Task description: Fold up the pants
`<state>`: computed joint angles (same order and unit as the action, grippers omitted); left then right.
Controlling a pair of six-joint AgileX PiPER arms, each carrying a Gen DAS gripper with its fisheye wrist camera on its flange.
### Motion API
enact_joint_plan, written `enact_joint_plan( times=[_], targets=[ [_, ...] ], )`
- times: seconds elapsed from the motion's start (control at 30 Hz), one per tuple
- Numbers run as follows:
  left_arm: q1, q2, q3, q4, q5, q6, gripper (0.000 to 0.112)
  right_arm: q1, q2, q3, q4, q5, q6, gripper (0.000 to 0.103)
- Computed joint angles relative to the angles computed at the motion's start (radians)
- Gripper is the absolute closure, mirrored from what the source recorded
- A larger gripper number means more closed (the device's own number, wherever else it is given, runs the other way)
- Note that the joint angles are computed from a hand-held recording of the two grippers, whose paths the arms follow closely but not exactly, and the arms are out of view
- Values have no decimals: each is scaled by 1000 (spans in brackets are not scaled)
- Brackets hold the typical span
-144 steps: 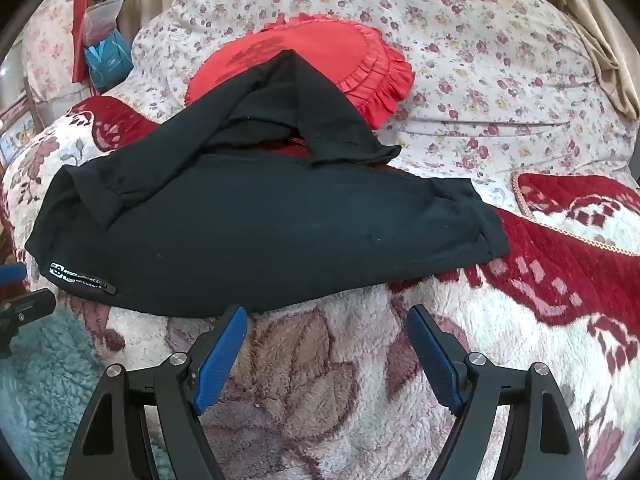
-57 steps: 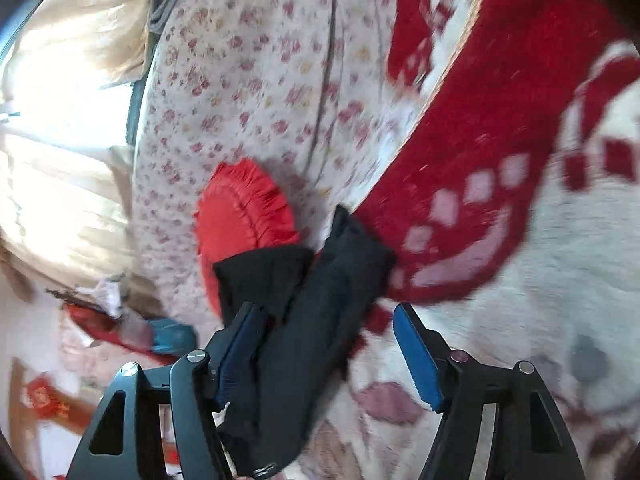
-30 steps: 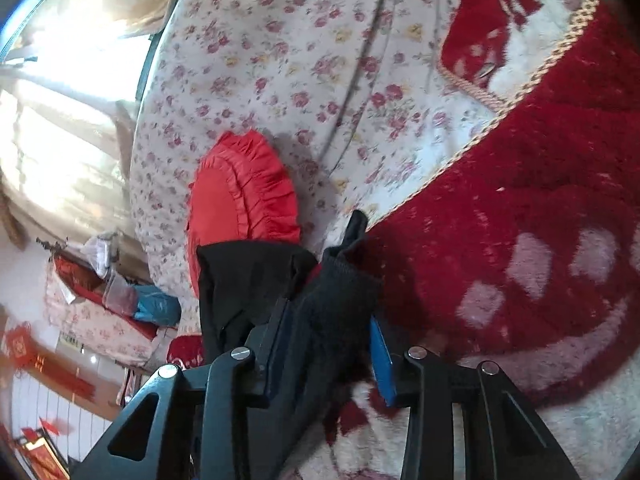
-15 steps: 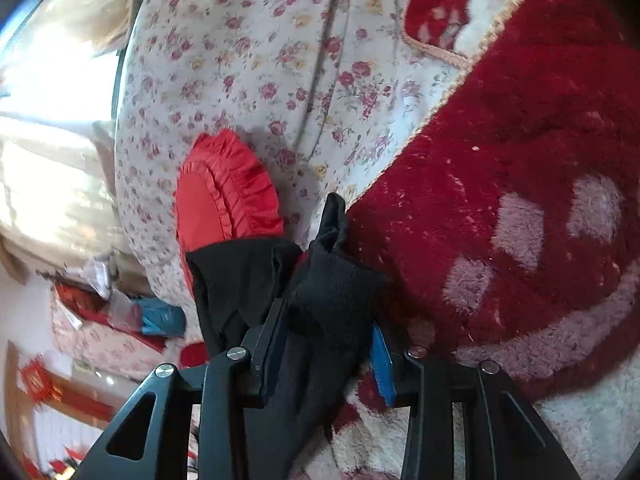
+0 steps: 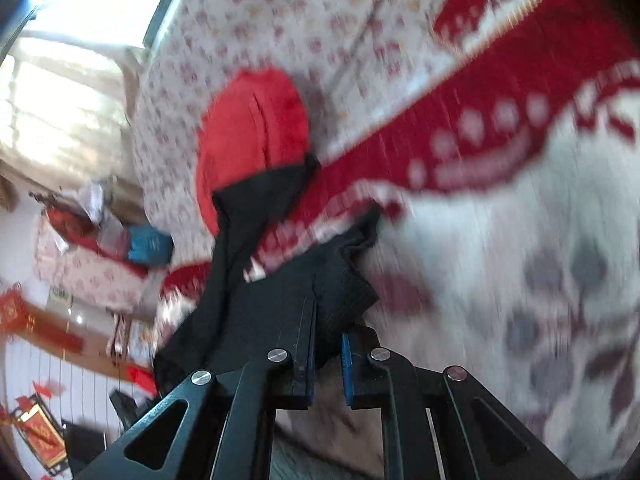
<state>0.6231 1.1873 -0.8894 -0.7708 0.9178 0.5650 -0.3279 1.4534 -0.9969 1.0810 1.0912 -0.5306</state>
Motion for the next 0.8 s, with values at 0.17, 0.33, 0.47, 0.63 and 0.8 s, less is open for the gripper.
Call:
enact_joint_plan(
  times=[0.17,0.33,0.47,0.63,0.8],
  targets=[
    [-42,129,-20,189,-64,-183,84,94,31,-55,-285,-184,306,93],
    [-106,7,-14,454,-212,-388,83,235,-46,-85,-395,-478,413,80],
    [-198,-88,-7,437,-256,-285,71,399,18,-164,-380,-558,351,75],
    [-610,-94,5,569,-295,-137,56,562,165,-327,-579,-520,499,75],
    [-868,73,-36,949,-340,-378,56,607,173,-322,-628,-524,510,75]
  ],
)
